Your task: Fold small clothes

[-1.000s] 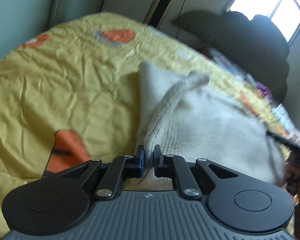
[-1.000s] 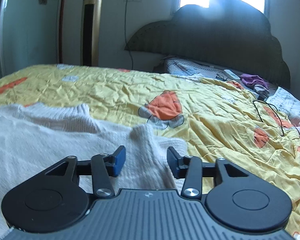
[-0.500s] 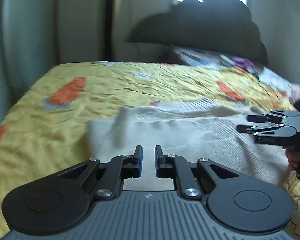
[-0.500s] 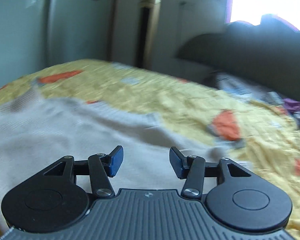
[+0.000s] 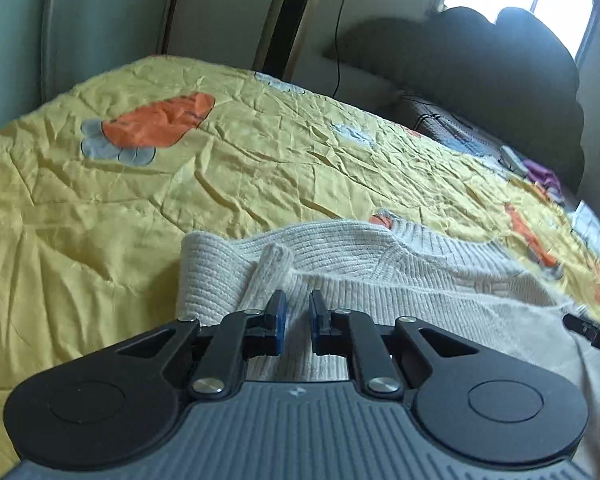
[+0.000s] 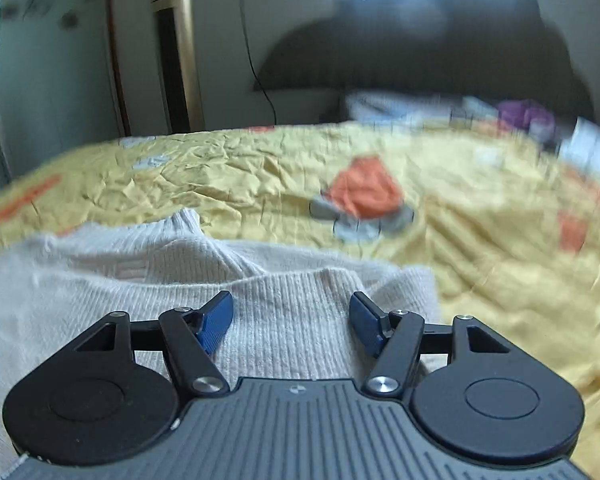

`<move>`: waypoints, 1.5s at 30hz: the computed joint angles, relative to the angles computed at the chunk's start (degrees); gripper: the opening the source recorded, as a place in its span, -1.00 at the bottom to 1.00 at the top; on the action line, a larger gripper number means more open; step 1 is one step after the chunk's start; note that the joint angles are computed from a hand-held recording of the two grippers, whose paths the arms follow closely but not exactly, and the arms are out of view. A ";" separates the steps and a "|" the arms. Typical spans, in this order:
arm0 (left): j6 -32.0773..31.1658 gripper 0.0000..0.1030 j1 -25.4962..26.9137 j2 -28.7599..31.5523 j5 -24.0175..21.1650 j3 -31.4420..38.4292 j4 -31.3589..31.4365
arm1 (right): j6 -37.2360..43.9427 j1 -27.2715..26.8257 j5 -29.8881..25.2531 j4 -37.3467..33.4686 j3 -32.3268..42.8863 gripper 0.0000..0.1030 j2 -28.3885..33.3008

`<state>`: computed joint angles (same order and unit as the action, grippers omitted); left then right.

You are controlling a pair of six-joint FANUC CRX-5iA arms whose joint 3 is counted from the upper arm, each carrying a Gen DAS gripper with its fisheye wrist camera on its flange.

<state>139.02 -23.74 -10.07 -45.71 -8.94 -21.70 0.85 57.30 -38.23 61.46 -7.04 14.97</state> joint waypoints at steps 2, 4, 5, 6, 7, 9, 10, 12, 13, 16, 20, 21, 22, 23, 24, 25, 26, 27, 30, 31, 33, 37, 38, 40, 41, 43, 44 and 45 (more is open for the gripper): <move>1.67 -0.77 -2.90 1.52 -3.82 2.83 -4.30 | 1.97 0.63 -1.59 -0.09 0.98 0.36 0.87; 2.95 -0.76 -5.17 2.28 -6.70 4.72 -7.02 | 4.07 1.93 -5.07 0.53 2.69 0.35 2.27; 3.40 -0.76 -5.97 2.38 -7.56 5.30 -7.86 | 3.01 2.46 -6.17 2.03 2.70 0.36 2.44; 4.03 -0.76 -6.74 2.35 -8.39 5.63 -8.63 | 1.57 2.91 -6.28 3.40 2.05 0.37 1.89; 4.72 -0.76 -7.42 2.35 -9.18 5.90 -9.35 | 0.38 3.29 -5.46 4.47 1.08 0.38 0.98; 5.99 -0.76 -8.70 1.97 -9.75 5.76 -10.56 | 0.89 4.04 -3.55 5.23 -0.30 0.45 -0.65; 6.67 -0.76 -9.38 1.89 -10.12 5.72 -11.24 | 1.80 4.72 -3.65 5.22 -0.65 0.52 -1.04; 8.04 -0.75 -11.04 2.14 -11.49 6.01 -13.26 | 5.48 6.08 -5.04 3.34 -0.02 0.55 -0.87; 8.50 -0.75 -11.90 2.33 -12.09 6.17 -14.39 | 7.15 6.51 -5.76 2.49 0.52 0.56 -0.40; 10.02 -0.74 -13.69 2.75 -13.41 6.46 -16.92 | 7.91 6.82 -6.97 1.63 0.89 0.66 0.69; 11.92 -0.74 -15.08 2.96 -13.79 6.19 -19.24 | 3.32 5.99 -5.02 4.02 -1.01 0.76 0.15; 12.48 -0.74 -15.66 3.14 -14.11 6.25 -20.16 | 2.39 5.89 -4.77 5.05 -1.61 0.76 0.06; 12.98 -0.74 -16.35 3.38 -14.58 6.37 -21.21 | 1.93 5.88 -4.82 5.87 -1.91 0.77 0.09; 13.44 -0.74 -17.13 3.75 -15.20 6.60 -22.36 | 1.64 5.93 -5.11 6.59 -2.06 0.79 0.22; 13.80 -0.74 -17.94 4.18 -15.97 6.92 -23.52 | 1.48 6.06 -5.57 7.19 -2.08 0.80 0.40; 14.06 -0.74 -18.72 4.63 -16.79 7.28 -24.58 | 1.37 6.19 -6.10 7.71 -2.06 0.84 0.60; 14.26 -0.74 -19.45 5.09 -17.61 7.66 -25.59 | 1.42 6.23 -6.50 8.02 -1.95 0.86 0.82; 14.41 -0.74 -20.10 5.51 -18.34 8.00 -26.46 | 1.41 6.26 -6.70 8.18 -1.88 0.86 0.94; 14.71 -0.74 -21.49 6.32 -19.77 8.55 -28.41 | 0.65 6.06 -6.17 8.32 -2.24 0.88 0.71; 14.86 -0.74 -21.77 6.43 -19.98 8.59 -28.87 | 0.30 5.96 -5.86 8.41 -2.45 0.88 0.55; 15.18 -0.74 -22.32 6.66 -20.41 8.65 -29.73 | -0.27 5.91 -5.68 8.79 -2.74 0.89 0.42; 15.54 -0.74 -23.19 7.17 -21.28 8.91 -31.06 | -0.92 6.18 -6.60 9.81 -2.87 0.92 0.66; 15.56 -0.74 -23.40 7.27 -21.51 8.96 -31.34 | -1.00 6.32 -7.11 10.01 -2.81 0.96 0.76; 15.58 -0.73 -23.69 7.46 -21.83 9.07 -31.77 | -1.05 6.52 -7.95 10.28 -2.66 0.97 0.98; 15.65 -0.73 -23.78 7.51 -21.86 9.06 -31.93 | -1.10 6.59 -8.19 10.40 -2.64 0.97 1.04; 15.76 -0.73 -23.83 7.46 -21.79 8.95 -32.11 | -1.11 6.68 -8.55 10.42 -2.56 0.98 1.13; 15.90 -0.73 -23.87 7.40 -21.73 8.88 -32.16 | -0.98 6.69 -8.62 10.24 -2.47 0.99 1.16; 16.03 -0.73 -23.86 7.34 -21.63 8.80 -32.14 | -0.80 6.69 -8.61 9.98 -2.36 0.99 1.18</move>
<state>155.04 -47.60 -2.73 -67.34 -0.14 -53.84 0.05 63.99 -46.83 71.45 -9.41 16.15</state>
